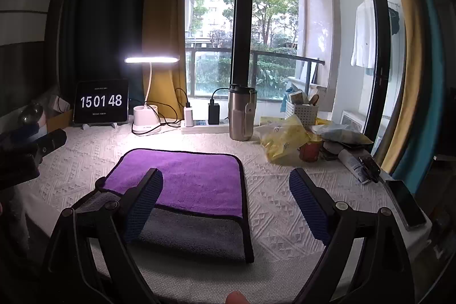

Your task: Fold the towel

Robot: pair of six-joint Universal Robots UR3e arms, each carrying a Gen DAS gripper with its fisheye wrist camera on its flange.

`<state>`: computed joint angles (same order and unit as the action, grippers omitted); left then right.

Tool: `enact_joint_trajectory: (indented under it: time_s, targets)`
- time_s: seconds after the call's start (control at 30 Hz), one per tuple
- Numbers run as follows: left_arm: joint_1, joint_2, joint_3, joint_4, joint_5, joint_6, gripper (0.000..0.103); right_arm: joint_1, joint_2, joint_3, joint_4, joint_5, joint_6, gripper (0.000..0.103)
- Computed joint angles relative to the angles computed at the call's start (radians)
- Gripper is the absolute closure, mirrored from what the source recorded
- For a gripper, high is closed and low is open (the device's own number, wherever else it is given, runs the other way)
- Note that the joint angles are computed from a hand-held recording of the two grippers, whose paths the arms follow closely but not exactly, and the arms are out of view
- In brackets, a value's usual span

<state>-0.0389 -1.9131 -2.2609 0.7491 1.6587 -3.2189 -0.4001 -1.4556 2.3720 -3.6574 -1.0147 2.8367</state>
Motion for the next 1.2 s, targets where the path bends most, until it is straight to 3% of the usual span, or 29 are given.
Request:
enact_joint_trajectory:
  time_s: [1.2]
  targets:
    - [0.012,0.008,-0.02,0.011,-0.031,0.004,0.0,-0.007,-0.002,0.005,0.003,0.007,-0.002,0.01]
